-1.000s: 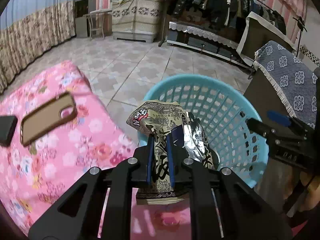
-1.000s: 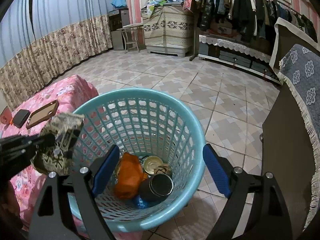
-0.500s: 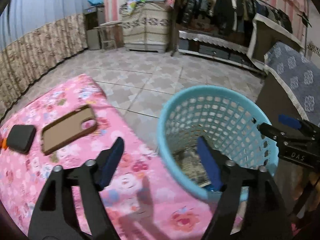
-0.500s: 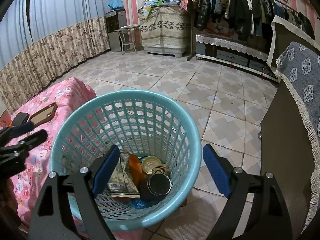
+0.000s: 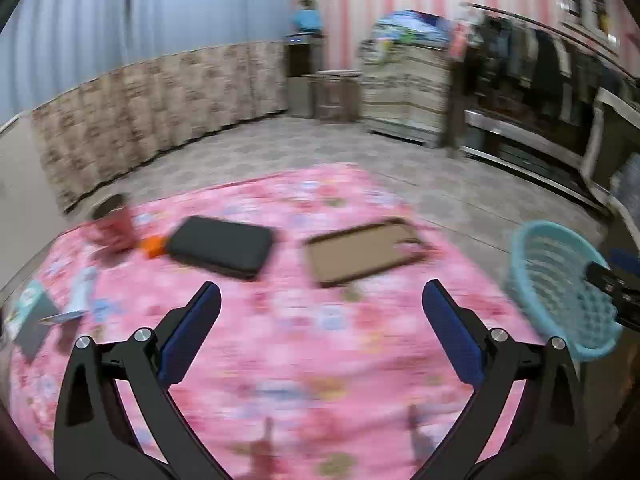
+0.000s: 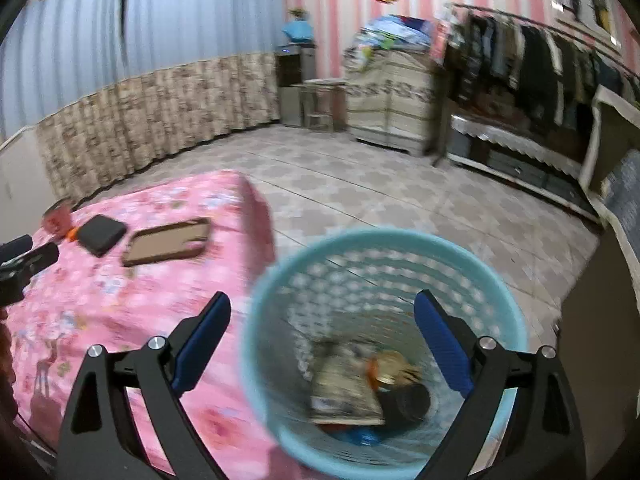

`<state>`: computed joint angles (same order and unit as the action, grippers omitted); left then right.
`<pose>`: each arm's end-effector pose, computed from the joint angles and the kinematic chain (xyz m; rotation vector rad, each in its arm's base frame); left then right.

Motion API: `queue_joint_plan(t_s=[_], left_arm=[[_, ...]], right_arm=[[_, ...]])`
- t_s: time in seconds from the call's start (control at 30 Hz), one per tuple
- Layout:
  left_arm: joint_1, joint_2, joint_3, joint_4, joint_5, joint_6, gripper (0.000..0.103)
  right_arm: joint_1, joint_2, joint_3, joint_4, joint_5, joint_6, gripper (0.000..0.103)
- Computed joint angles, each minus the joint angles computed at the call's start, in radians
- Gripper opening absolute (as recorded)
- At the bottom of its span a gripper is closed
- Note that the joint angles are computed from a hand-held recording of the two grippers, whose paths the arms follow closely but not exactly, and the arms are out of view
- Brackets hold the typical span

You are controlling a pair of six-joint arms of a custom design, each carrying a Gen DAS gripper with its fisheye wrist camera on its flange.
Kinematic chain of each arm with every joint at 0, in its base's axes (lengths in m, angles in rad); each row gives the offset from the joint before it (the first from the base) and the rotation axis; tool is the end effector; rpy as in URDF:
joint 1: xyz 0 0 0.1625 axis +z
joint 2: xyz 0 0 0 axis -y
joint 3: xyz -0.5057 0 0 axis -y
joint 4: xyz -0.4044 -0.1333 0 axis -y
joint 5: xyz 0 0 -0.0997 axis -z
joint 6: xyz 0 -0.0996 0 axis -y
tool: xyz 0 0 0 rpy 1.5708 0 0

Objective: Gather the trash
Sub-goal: 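Move both open tools back toward the bed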

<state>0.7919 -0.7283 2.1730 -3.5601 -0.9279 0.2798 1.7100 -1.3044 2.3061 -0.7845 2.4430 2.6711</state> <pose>-0.2524 -0.5305 0.0814 1.0667 2.2858 -0.8862 0.1109 -0.3804 0.1985 -0.1010 -1.8899 1.2683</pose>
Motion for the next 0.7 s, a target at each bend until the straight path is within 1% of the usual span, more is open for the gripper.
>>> queue_joint_plan(t_s=[0.07, 0.1, 0.17, 0.2, 0.27, 0.3, 0.43, 0.53, 0.6, 0.7], left_arm=[[0.037, -0.028, -0.015, 0.002, 0.038, 0.013, 0.097], [0.053, -0.038, -0.024, 0.005, 0.054, 0.021, 0.097], [0.089, -0.054, -0.047, -0.004, 0.108, 0.055, 0.097], [0.109, -0.067, -0.059, 0.009, 0.120, 0.064, 0.097], [0.149, -0.095, -0.089, 0.068, 0.130, 0.053, 0.097], [0.173, -0.107, -0.112, 0.100, 0.147, 0.037, 0.097], [0.233, -0.119, -0.172, 0.139, 0.184, 0.003, 0.097], [0.269, -0.128, -0.195, 0.150, 0.194, -0.031, 0.097], [0.284, -0.134, -0.197, 0.157, 0.188, -0.041, 0.097], [0.298, -0.134, -0.183, 0.156, 0.194, -0.019, 0.097]], right_arm=[[0.032, 0.048, -0.047, 0.030, 0.003, 0.004, 0.091], [0.043, 0.071, -0.071, 0.045, -0.001, 0.008, 0.091], [0.063, 0.119, -0.119, 0.075, -0.001, 0.023, 0.091], [0.068, 0.140, -0.143, 0.096, -0.005, 0.032, 0.091], [0.079, 0.190, -0.201, 0.143, -0.019, 0.040, 0.091], [0.085, 0.218, -0.233, 0.164, -0.022, 0.039, 0.091], [0.104, 0.303, -0.340, 0.238, -0.036, 0.051, 0.091], [0.114, 0.360, -0.418, 0.282, -0.063, 0.051, 0.091], [0.112, 0.393, -0.463, 0.306, -0.079, 0.051, 0.091], [0.102, 0.436, -0.517, 0.347, -0.105, 0.073, 0.091]])
